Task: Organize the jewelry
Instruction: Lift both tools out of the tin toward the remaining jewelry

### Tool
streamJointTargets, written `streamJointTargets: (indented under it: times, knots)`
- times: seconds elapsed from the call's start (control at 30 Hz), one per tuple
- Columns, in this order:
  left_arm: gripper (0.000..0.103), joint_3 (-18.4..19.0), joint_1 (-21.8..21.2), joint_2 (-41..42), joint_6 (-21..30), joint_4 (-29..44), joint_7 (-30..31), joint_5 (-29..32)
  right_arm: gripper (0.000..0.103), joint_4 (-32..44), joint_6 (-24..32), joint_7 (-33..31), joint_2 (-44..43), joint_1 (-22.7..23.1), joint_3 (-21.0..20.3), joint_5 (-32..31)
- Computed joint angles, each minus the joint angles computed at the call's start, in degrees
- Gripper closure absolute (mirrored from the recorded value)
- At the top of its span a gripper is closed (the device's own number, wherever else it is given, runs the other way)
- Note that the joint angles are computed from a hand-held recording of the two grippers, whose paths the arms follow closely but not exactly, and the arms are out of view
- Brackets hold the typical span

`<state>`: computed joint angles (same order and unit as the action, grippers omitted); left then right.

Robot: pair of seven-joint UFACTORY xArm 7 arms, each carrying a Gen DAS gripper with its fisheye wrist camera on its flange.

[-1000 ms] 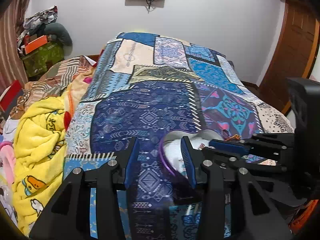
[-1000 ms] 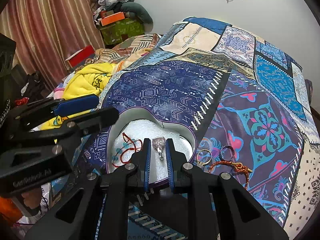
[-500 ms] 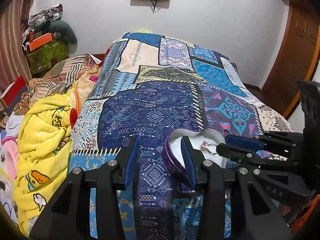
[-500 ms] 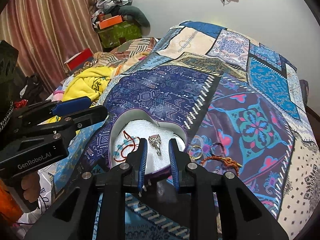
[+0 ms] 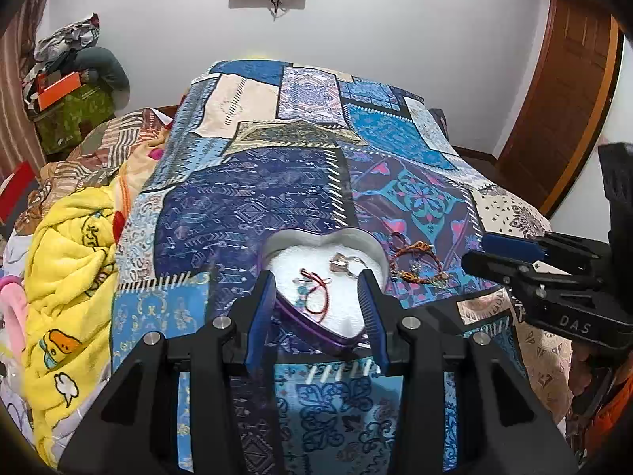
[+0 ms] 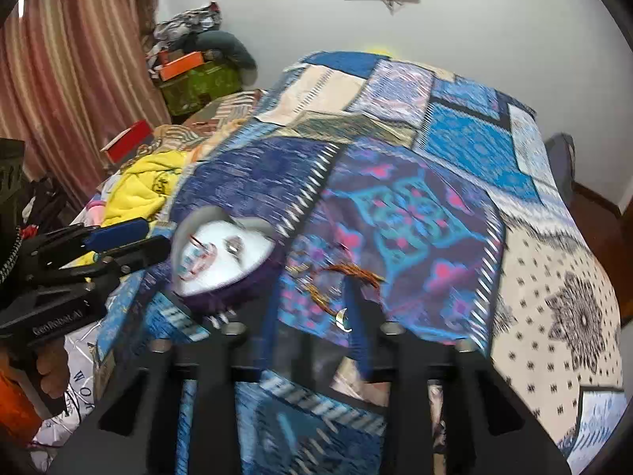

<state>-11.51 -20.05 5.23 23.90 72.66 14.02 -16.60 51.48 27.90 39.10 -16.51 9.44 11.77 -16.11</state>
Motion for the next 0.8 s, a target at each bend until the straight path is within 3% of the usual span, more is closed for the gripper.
streamJointTargets:
  times: [0.4,0.73,0.8]
  knots:
    - [0.061,-0.34,0.11,3.28,0.38,3.12,-0.52,0.43,0.061,-0.93,0.31,-7.07,4.19,1.66,-3.66,8.52]
    - [0.061,-1.81,0.17,1.46,1.4,0.92,5.82,-5.35,0.061,1.11,1.4,-7.83,7.48,1.72,-3.0,4.65]
    - [0.065,-1.84,-0.24,0.82,1.26,0.09,6.64,-5.85,0.067,0.66,1.42,-7.5,7.03,1.72,-2.98,4.02]
